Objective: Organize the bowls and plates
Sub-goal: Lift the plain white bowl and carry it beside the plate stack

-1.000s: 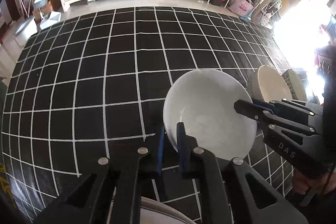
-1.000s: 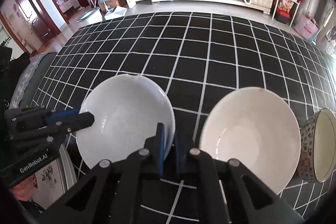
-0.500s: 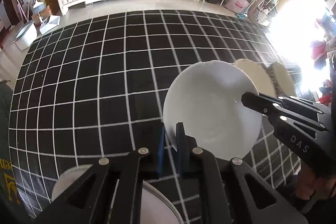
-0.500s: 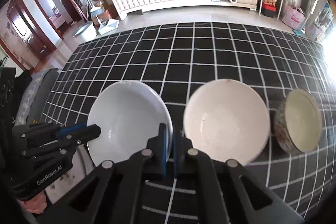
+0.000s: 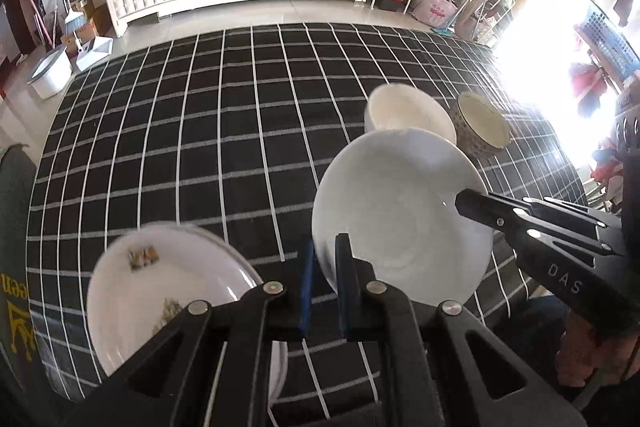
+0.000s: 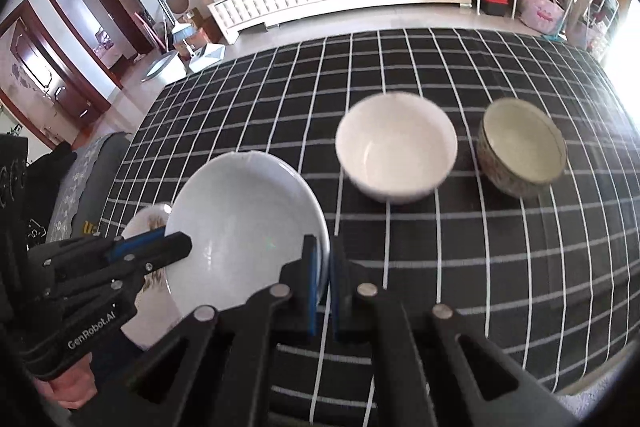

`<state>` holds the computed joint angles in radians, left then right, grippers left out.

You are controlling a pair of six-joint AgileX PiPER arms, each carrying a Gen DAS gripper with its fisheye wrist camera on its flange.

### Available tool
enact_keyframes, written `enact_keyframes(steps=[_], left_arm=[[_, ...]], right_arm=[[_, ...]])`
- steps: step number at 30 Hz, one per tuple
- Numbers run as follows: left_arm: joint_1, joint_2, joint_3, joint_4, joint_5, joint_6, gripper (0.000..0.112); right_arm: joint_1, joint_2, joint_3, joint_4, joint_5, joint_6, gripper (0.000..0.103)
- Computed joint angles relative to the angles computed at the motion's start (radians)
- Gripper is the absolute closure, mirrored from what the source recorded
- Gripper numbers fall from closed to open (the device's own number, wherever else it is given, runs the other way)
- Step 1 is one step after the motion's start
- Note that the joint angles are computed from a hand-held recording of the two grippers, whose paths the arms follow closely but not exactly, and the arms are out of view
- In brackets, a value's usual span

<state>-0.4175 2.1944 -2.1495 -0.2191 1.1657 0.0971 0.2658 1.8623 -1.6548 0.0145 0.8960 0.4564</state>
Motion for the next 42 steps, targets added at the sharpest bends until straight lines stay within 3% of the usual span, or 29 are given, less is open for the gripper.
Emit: enact_keyframes(steps=[7, 14, 26, 34, 42], left_arm=[[-0.023, -0.119, 0.274, -0.001, -0.11, -0.003, 0.104], [-0.043, -0.139, 0.392, 0.01, -0.161, -0.018, 0.104], [-0.045, -0.106, 0.403, -0.014, -0.169, -0.013, 0.104], [-0.038, -0.089, 0.377, -0.039, -0.163, 0.009, 0.104], [-0.027, -0.144, 0.408, -0.023, -0.217, -0.004, 0.098]], right_arm=[[0.025, -0.059, 0.148, 0.014, -0.042, 0.043, 0.095], [0.045, -0.06, 0.216, 0.002, -0.056, 0.072, 0.095], [0.028, -0.037, 0.263, 0.05, -0.079, 0.064, 0.095], [0.014, -0.026, 0.251, 0.074, -0.047, 0.042, 0.095], [0.049, -0.043, 0.204, -0.05, 0.006, 0.097, 0.094]])
